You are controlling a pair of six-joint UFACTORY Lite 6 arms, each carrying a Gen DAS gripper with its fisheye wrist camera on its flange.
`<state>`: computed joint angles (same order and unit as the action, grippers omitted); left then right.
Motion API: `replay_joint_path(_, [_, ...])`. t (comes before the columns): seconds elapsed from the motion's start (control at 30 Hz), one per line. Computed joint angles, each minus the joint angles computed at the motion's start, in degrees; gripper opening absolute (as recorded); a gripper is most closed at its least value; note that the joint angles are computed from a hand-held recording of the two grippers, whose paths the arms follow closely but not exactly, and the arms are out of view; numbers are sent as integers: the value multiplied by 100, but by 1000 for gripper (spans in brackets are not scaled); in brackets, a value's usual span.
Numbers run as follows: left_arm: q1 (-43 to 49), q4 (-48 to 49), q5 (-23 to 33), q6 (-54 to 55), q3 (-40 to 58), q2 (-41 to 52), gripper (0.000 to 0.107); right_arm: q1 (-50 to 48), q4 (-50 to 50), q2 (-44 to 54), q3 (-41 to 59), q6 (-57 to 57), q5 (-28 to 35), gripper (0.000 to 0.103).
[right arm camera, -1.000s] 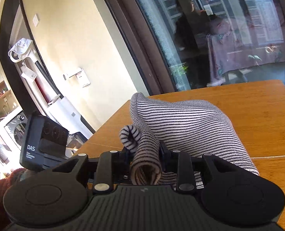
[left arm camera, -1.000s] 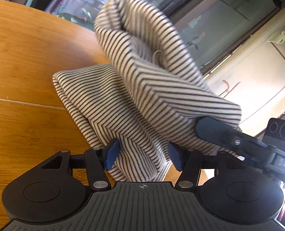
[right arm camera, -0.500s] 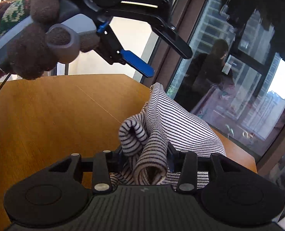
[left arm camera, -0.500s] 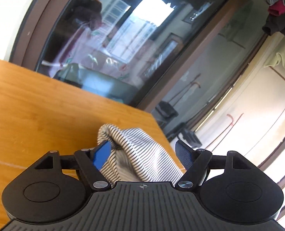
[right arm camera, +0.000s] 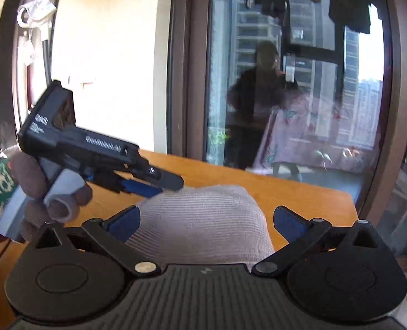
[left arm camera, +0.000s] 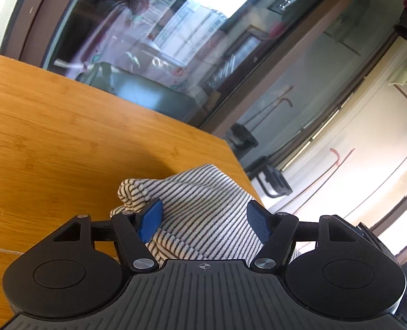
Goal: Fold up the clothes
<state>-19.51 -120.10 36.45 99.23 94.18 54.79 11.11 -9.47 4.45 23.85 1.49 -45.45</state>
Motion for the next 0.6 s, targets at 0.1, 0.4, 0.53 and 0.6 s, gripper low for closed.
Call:
replay_joint_path(0.1, [-24, -102, -94, 141, -175, -148, 73, 240, 550, 863, 112, -425, -446, 103])
replay_joint_path(0.4, [-263, -656, -555, 777, -1558, -1274, 91, -45, 144, 896, 151, 60, -375, 103])
replay_joint_path(0.53, [-416, -441, -564, 625, -2103, -1587, 91, -369, -430, 719, 101, 396, -289, 103])
replay_joint_path(0.6, [-473, -151, -472, 344, -2236, -1620, 84, -849, -1124, 430, -51, 968, -375, 103])
